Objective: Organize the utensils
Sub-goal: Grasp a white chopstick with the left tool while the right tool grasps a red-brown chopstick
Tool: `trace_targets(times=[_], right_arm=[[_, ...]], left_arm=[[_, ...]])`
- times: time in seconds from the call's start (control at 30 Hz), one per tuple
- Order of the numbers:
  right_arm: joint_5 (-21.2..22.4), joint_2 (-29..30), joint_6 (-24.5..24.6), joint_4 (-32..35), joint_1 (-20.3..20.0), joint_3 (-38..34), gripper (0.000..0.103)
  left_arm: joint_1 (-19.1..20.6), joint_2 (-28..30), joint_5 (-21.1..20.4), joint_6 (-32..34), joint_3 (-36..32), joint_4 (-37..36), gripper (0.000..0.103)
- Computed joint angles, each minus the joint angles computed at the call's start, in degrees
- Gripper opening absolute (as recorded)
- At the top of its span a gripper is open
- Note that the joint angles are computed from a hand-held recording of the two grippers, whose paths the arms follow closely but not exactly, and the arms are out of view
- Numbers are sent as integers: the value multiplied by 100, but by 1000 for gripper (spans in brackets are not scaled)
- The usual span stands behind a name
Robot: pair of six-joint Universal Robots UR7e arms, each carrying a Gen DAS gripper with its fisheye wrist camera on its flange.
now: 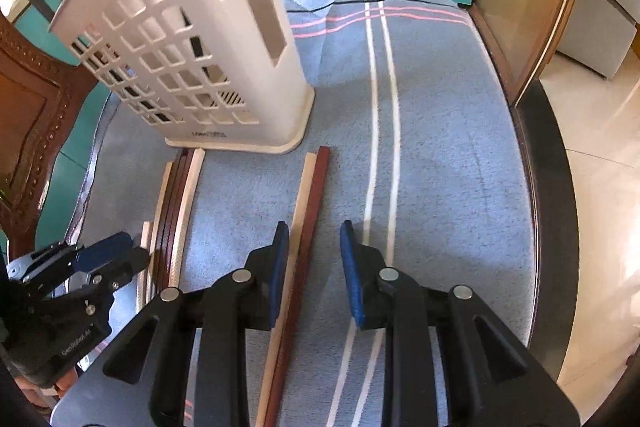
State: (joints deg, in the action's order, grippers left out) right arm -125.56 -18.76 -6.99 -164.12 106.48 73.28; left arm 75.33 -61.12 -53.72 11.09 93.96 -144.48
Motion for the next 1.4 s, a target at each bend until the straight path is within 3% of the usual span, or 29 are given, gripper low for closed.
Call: trace_targets(times=[0.17, 0.43, 0.7, 0.77, 0.8, 0.83, 0.93, 1.03, 1.13, 1.17, 1.27, 1.4], right_arm=[[-63, -22, 6, 26, -3, 10, 27], [-230, -23, -8, -30, -5, -7, 27], [-223, 60, -316, -7, 43, -22, 28], [-469, 175, -554, -101, 111, -79, 27], [-477, 176, -584, -138, 108, -67, 21], [-245, 94, -494, -100, 68, 13, 16], [528, -140, -338, 128, -38, 231, 13], [965, -285, -485, -140, -51, 472, 13], [1431, -489, -330, -98, -134, 608, 13], [1417, -516, -288, -67, -141, 617, 13], [826, -484, -199, -211, -96, 598, 13], [486, -366, -125, -48, -85, 461, 13]], left_arm=[[26, -59, -5, -76, 9, 96, 29], [-60, 49, 348, 125, 100, -171, 30], [-84, 198, 515, 246, -2, -411, 27], [-87, 217, 538, 254, -9, -452, 27], [-79, 237, 543, 252, -31, -471, 27], [-65, 254, 539, 256, -65, -471, 27], [-45, 271, 549, 224, -125, -482, 18], [-22, 271, 498, 224, -171, -460, 17], [-19, 276, 509, 279, -176, -479, 17], [-20, 270, 509, 282, -170, -480, 17], [-35, 251, 519, 270, -145, -490, 17], [-65, 269, 541, 278, -131, -459, 17]])
